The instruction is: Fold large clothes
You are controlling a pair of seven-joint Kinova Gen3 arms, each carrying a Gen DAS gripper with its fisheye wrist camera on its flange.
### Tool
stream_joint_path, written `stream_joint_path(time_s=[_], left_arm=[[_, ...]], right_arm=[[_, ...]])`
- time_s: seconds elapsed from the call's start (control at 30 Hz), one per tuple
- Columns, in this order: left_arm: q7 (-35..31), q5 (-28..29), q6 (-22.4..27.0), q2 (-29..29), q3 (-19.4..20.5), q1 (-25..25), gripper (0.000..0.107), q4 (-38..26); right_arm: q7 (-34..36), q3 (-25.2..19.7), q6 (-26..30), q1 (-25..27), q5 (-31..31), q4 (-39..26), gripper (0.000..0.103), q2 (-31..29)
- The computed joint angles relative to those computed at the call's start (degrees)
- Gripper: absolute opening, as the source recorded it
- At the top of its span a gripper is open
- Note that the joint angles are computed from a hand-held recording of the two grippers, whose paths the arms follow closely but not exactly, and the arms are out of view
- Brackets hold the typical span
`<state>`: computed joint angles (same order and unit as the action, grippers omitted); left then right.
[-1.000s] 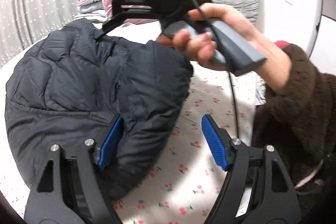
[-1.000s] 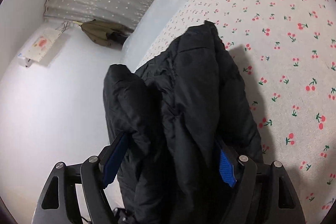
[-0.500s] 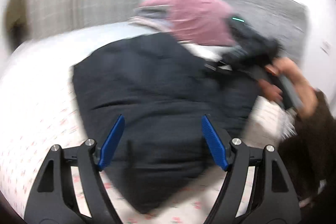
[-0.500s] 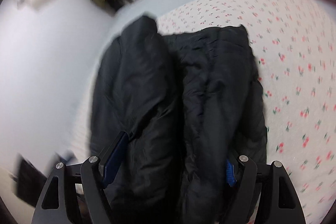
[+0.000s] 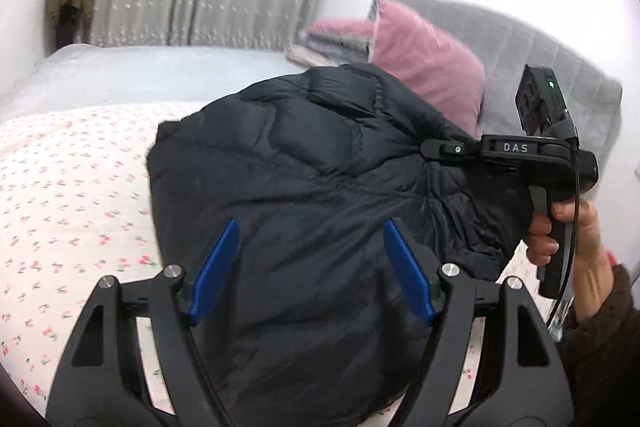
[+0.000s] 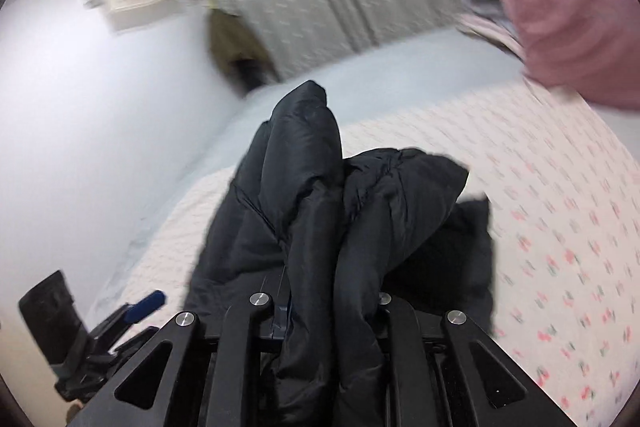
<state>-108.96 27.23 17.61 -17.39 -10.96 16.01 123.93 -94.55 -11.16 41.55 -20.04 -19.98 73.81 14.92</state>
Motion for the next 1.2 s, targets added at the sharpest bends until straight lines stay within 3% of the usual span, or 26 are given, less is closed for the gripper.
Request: stream_joint_path(time_s=[0.03, 0.1, 0.17, 0.27, 0.37, 0.43, 0.5, 0.57, 0.6, 0.63, 0.7, 0.77, 0.87, 0.97, 1.0, 1.1, 1.2], left_arm=[[0.89, -1.05, 1.08, 1.23, 1.47, -0.9, 0.075, -0.69], [2.39, -4.24, 2.14, 3.98, 5.33, -3.08, 0.076, -1.75], [3.14, -6.49, 2.23, 5.19, 7.9, -4.55, 0.076, -2.07], [5.03, -8.79, 2.52, 5.47, 10.07, -5.88, 0.076, -2.14], [3.3, -7.4, 3.37, 5.4, 8.24, -4.9, 0.076, -2.66], [4.23, -8.17, 3.81, 4.73, 9.37, -5.58, 0.076, -2.55], [4.95, -8.73, 4.24, 4.1, 9.8, -5.95, 0.076, -2.42], [6.91, -10.05, 4.31, 3.82, 11.22, -6.82, 0.076, -2.5], [8.42, -10.96, 4.31, 3.45, 12.01, -7.6, 0.076, -2.53], [9.61, -11.43, 4.02, 3.14, 12.25, -8.02, 0.076, -2.59], [10.41, -10.4, 2.53, 2.28, 10.79, -7.12, 0.076, -2.23], [11.04, -9.52, 0.49, 1.71, 9.67, -6.36, 0.076, -1.7], [12.61, -10.4, -0.29, 2.33, 9.62, -6.19, 0.077, -1.78], [15.69, -14.73, 2.0, 4.23, 13.65, -8.76, 0.079, -3.09], [17.18, -17.06, 2.11, 4.54, 15.57, -9.88, 0.081, -3.19], [23.21, -23.81, 2.98, 4.36, 20.76, -12.96, 0.083, -3.62], [29.12, -26.97, 7.13, 4.06, 22.25, -14.22, 0.084, -5.68]], right_arm=[[-1.37, 0.57, 1.48, -0.08, 0.7, -0.37, 0.019, 0.72], [-3.51, -0.79, 5.8, 2.4, 1.55, -0.39, 0.042, 2.3], [-5.4, -5.67, 7.75, 6.99, 3.35, 1.06, 0.059, 2.13], [-6.36, -11.73, 7.59, 14.94, 1.85, 3.02, 0.06, -0.34], [-3.22, -15.17, 1.1, 21.12, -2.51, 7.07, 0.06, -4.1], [-1.17, -17.95, -2.04, 23.63, -6.02, 7.19, 0.06, -4.23], [-0.79, -18.29, -1.73, 21.89, -5.81, 4.32, 0.06, -1.01], [-2.52, -15.42, 0.46, 17.0, -1.97, 1.54, 0.057, 2.01], [-3.37, -14.64, 0.49, 14.39, 0.36, 1.16, 0.035, 3.56], [-4.37, -14.45, -0.42, 12.83, 2.69, 1.78, 0.022, 4.04], [-5.79, -15.86, -4.58, 11.4, 7.34, 3.82, 0.01, 2.39], [-6.63, -16.9, -9.24, 11.64, 9.54, 5.99, 0.009, -2.17], [-13.02, -11.33, -11.94, 8.14, 13.91, 8.69, 0.009, -7.91], [-20.01, -3.95, -6.74, 2.77, 18.23, 10.02, 0.011, -7.38], [-22.34, -2.92, -4.41, 2.2, 17.83, 10.54, 0.018, -5.51], [-26.6, -4.86, 1.52, 5.09, 14.71, 9.78, 0.028, -2.44], [-28.76, -5.7, 4.13, 4.47, 18.95, 9.05, 0.04, -3.47]])
